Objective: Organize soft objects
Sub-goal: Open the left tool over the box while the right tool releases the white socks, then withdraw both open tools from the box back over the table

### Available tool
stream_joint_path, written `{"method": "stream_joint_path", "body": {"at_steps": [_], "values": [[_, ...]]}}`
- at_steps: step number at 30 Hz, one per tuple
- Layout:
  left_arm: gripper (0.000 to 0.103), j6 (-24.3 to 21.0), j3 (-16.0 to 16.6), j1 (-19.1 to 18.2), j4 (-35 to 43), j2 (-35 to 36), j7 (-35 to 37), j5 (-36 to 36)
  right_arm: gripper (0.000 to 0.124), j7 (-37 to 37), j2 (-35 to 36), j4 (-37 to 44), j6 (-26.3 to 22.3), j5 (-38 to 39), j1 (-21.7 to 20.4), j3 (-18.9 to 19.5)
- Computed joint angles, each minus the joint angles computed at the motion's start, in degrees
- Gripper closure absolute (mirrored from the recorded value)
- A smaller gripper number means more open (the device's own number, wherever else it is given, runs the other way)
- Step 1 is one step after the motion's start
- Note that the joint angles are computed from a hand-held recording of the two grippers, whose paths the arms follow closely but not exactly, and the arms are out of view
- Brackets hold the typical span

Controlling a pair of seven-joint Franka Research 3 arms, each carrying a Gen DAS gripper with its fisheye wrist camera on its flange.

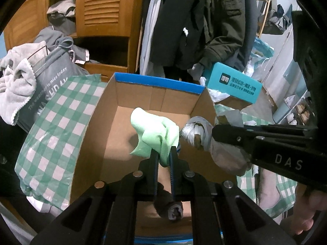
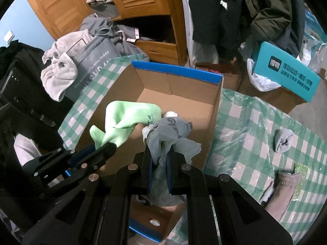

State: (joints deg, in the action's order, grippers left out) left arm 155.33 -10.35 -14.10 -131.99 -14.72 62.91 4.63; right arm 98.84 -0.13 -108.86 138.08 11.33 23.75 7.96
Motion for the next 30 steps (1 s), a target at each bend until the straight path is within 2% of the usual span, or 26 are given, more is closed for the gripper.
{"method": "stream_joint_path", "body": {"at_steps": [2, 4, 6, 9, 12, 26, 29, 30], "values": [[0.090, -0.93, -0.60, 0.59, 0.26, 0.17, -0.95, 1.51, 0.113, -0.12, 0.18, 0.12, -0.19, 0.07, 0.02, 0.00], [0.081, -1.78, -1.26, 1.20, 0.55, 0.28, -2.40, 3.44, 0.109, -0.08, 0.44, 0.38, -0.68, 0.32, 0.03, -0.02], [0.060, -1.86, -1.53, 1.41, 0.53, 0.15, -3.58, 4.51, 0.099, 0.37, 0.32, 0.26, -0.65, 0.10, -0.01, -0.08], [0.049, -1.37, -1.93, 1.79, 0.46, -0.20, -5.58, 6.47, 0.087, 1.17, -0.67, -0.76, -0.02, -0.39, -0.22, -0.23], [0.047, -1.52, -1.57, 1.23, 0.80, -0.05, -5.44, 6.33, 0.072, 2.00, -2.05, -2.09, 0.70, -0.98, -0.69, -0.40], [0.044, 0.04, -1.37, -2.32, 2.83, 1.14, -1.71, 1.15, 0.066, 6.36, -8.55, -7.73, 0.22, -5.41, -3.99, -0.59], [0.035, 0.65, -1.63, -2.79, 3.00, 1.29, -1.39, 0.38, 0.064, 7.09, -9.75, -8.79, 0.24, -6.02, -4.63, -0.51], [0.034, 1.21, -1.92, -2.82, 2.89, 1.29, -1.70, 0.59, 0.063, 7.51, -10.26, -9.27, 0.42, -6.64, -4.88, -0.37]]}}
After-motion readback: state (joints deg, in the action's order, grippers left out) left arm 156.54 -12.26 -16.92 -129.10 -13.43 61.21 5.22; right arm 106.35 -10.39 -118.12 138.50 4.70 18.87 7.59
